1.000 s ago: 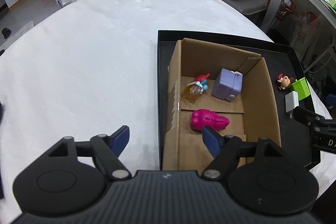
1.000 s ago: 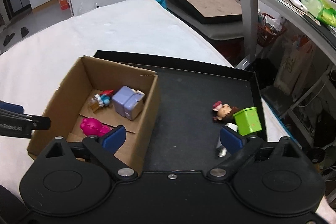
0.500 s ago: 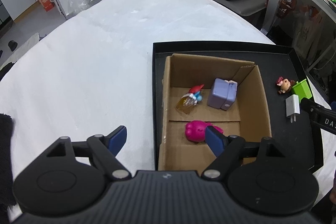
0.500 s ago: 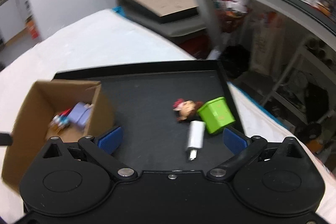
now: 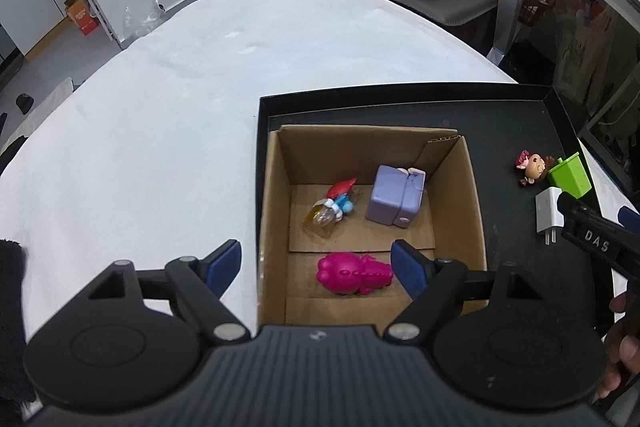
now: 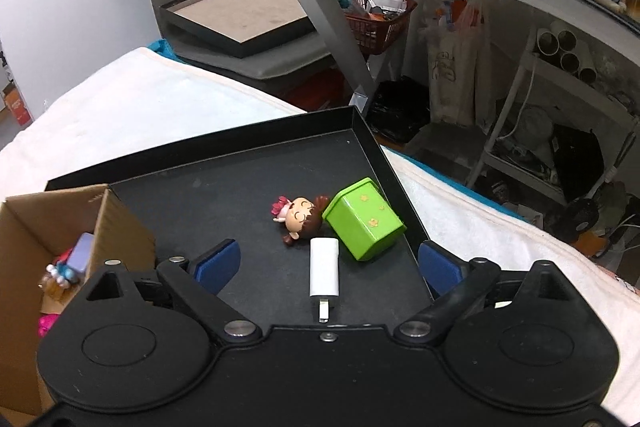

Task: Organize rigid objects
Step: 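Move the right gripper to the white charger plug and grasp it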

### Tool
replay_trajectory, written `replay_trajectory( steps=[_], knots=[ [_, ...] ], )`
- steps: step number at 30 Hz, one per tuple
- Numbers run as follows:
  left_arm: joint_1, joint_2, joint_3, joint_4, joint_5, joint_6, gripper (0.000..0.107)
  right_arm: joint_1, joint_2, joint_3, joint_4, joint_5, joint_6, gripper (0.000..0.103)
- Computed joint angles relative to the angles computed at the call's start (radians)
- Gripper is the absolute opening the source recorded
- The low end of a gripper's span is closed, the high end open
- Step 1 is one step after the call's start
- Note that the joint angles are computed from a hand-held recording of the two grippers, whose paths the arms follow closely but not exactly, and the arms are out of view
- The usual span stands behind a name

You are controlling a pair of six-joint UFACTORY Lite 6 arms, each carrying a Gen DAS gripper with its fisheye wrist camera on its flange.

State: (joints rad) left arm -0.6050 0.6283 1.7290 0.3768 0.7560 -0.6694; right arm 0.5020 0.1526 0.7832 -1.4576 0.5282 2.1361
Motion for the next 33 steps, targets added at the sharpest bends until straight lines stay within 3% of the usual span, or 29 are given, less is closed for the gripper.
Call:
replay_trajectory(
  steps=[11,19,20,21,23,33],
  knots=[
    [-0.038,0.182,0.244,0.005,0.109,0.035,0.081,-0.037,0.141,0.060,-0.134,-0.036,0.091,0.094],
    [-0.048,0.324,0.454,-0.022,0.189,0.089,0.081,-0.157,0.217,0.113,-0.170,-0.219,0.096,0.067],
    [-0.048,0.334,0.465,-0.022,0.195,0.087,0.081,-0.170,0.217,0.111,-0.193,-0.243,0.112,0.059],
    [-0.048,0.336,0.464,-0.021,0.196,0.083,0.081,-0.184,0.213,0.106,-0.233,-0.272,0.138,0.041],
    [-0.052,0.334,0.453,-0.018,0.198,0.074,0.081,-0.198,0.216,0.108,-0.217,-0.315,0.077,0.021],
    [-0.075,0.206,0.256,0.010,0.143,0.017,0.081,-0.217,0.137,0.054,-0.071,-0.332,-0.056,0.020]
  ],
)
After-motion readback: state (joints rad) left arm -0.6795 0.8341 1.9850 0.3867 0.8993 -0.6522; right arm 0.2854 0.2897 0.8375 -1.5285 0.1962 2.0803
